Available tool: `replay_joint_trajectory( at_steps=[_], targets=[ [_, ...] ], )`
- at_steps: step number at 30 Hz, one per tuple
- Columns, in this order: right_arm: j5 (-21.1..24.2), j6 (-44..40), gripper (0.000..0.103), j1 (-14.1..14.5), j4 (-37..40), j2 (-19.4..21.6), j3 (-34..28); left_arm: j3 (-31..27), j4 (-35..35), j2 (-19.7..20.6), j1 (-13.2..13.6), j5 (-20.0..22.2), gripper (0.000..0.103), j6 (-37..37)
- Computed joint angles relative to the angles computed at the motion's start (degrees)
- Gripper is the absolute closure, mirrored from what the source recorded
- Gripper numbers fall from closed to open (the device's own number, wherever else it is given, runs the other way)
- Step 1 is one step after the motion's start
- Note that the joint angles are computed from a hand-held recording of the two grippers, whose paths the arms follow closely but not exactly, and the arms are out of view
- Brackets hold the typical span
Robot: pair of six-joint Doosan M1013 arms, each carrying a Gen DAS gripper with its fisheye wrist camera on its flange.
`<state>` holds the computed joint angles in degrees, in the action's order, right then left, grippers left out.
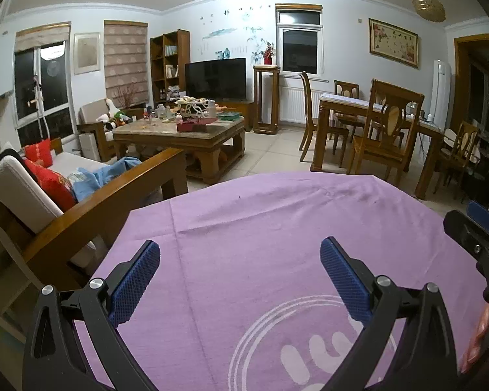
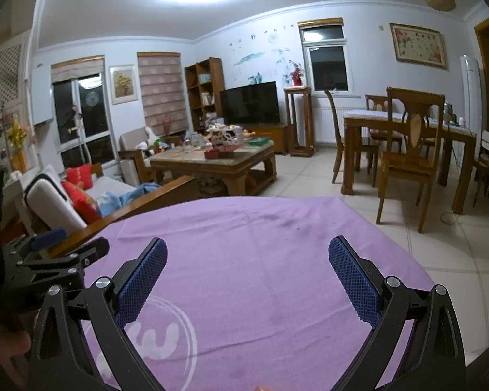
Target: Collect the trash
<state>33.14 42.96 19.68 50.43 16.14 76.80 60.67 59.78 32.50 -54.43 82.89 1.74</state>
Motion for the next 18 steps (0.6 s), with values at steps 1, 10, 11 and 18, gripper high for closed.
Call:
replay_joint_trajectory(
  at_steps=[1, 10, 11, 18],
  targets=[
    [0.05, 0.00, 0.005, -0.02, -0.01, -0.01, 0.00, -0.06, -0.11, 0.03, 0.02, 0.10, 0.005, 0.02],
    [0.16, 0.37, 0.005, 0.02, -0.32, -0.06, -0.07, -0.21, 0.09, 0.17, -0.07, 0.58, 0.005, -0.29],
    [0.14, 0.46, 0.005, 0.03, -0.40, -0.03, -0.15, -0.05, 0.05, 0.11, -0.08, 0.45, 0.005, -0.37],
    [0.43, 0.71, 0.005, -0.02, -0.64, -0.04, -0.22, 0.09, -0.35, 0.02, -0.28, 0.21, 0.005, -0.55]
  ],
)
